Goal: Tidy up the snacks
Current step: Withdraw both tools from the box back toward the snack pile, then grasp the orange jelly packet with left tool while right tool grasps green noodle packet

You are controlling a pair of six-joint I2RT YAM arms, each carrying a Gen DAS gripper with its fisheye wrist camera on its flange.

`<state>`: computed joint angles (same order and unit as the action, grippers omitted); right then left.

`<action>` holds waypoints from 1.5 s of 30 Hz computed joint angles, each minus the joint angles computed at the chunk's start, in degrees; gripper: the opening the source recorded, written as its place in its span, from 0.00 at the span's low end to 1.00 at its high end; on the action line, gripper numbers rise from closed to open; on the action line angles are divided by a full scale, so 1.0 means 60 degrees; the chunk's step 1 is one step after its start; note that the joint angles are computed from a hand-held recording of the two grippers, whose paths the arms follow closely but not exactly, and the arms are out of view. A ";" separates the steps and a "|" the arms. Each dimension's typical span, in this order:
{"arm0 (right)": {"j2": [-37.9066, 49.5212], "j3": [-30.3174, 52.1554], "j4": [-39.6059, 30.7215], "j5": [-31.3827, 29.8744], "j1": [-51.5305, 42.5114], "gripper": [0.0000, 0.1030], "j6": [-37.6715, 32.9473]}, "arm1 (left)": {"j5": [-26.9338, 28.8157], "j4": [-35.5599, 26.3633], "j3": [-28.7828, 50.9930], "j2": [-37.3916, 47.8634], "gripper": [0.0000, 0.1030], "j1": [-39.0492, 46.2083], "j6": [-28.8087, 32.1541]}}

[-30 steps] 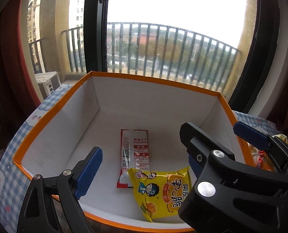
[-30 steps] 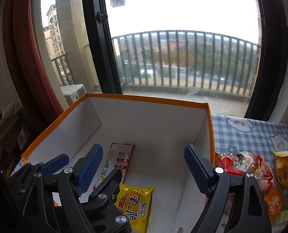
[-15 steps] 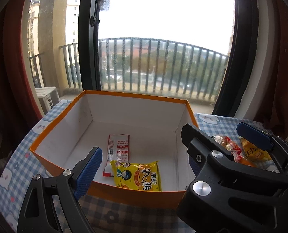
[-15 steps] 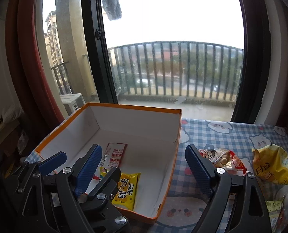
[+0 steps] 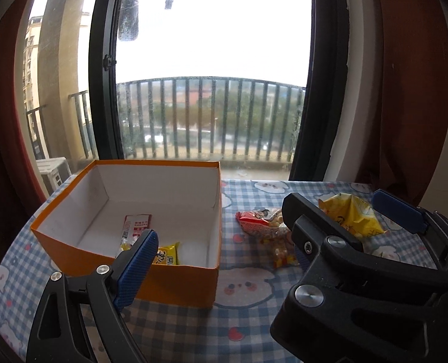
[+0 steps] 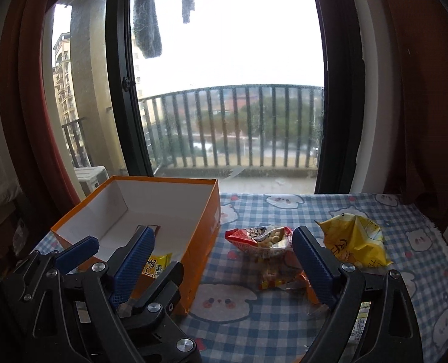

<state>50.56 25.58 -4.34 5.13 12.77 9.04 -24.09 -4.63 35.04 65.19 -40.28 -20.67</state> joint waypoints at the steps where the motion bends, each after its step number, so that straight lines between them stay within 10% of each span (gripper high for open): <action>1: -0.0298 -0.0089 -0.0168 -0.0106 -0.0196 0.92 -0.0087 | -0.0077 -0.0014 0.0020 0.0013 0.90 -0.0189 -0.0101; 20: -0.3120 -0.1598 -0.1658 -0.3421 -0.5754 0.92 -0.2579 | -0.0738 0.1175 0.0733 0.2561 0.95 -0.3003 -0.1151; 31: -0.0553 -0.2114 0.0224 -0.5696 -0.8941 0.92 -0.4079 | -0.0299 0.1536 0.1782 0.4671 0.99 -0.3520 -0.1188; 45: 0.3513 -0.2726 0.3417 -0.5606 -0.8796 0.92 -0.4119 | -0.1259 0.1937 0.1840 0.6287 0.97 -0.3751 -0.1385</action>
<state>71.64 9.23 16.16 -28.51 -40.01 -15.67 -31.64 7.00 46.08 102.91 -62.79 -28.97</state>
